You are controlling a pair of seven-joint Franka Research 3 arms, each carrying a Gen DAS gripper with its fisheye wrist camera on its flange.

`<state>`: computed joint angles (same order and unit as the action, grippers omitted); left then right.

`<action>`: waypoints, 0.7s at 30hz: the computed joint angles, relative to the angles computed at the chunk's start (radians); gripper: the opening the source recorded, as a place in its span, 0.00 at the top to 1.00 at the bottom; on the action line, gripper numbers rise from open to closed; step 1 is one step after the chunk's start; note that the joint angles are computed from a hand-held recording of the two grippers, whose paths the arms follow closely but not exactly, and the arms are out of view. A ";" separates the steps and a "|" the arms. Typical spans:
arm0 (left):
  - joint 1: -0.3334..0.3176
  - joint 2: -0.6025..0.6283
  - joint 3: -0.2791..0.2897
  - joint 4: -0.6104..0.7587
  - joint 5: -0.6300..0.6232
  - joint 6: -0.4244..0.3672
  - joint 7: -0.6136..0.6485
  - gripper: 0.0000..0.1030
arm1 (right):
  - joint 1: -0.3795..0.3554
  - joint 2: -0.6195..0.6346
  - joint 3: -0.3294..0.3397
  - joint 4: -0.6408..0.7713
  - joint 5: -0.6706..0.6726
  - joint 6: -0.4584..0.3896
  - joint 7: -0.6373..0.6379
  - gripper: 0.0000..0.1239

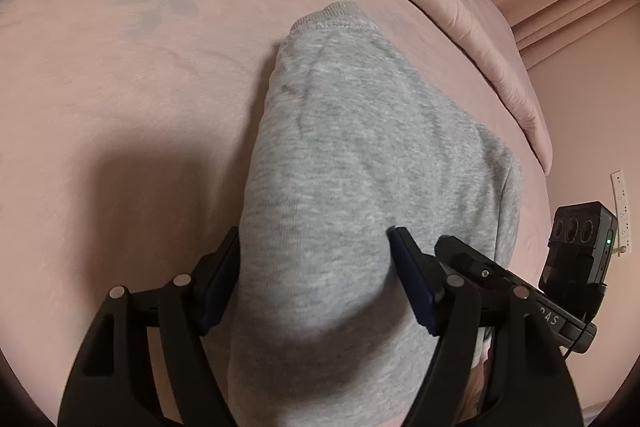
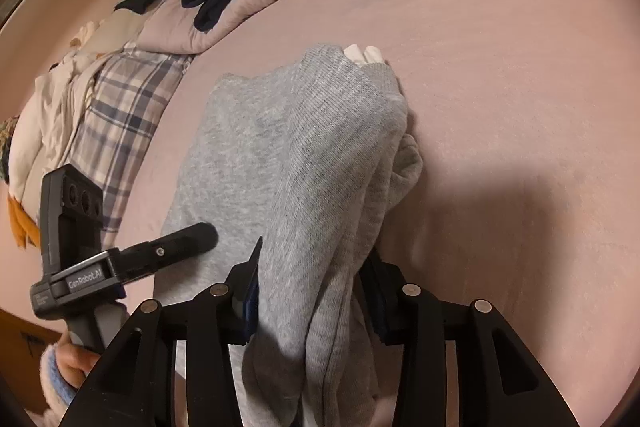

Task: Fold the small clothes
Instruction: 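Lower the sweatshirt bundle onto the bed and open both tools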

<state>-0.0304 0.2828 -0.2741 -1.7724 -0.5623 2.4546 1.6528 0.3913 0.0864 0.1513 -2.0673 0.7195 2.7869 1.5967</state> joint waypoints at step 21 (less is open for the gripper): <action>-0.049 -0.153 0.036 -0.199 0.053 0.125 0.016 0.27 | 0.021 -0.066 -0.006 -0.064 -0.109 0.004 0.071 0.65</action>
<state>-0.0798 0.1298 -0.2385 -1.9710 -0.5092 2.5797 1.6692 0.4119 0.0203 0.1448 -2.1313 0.6108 2.7905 1.6673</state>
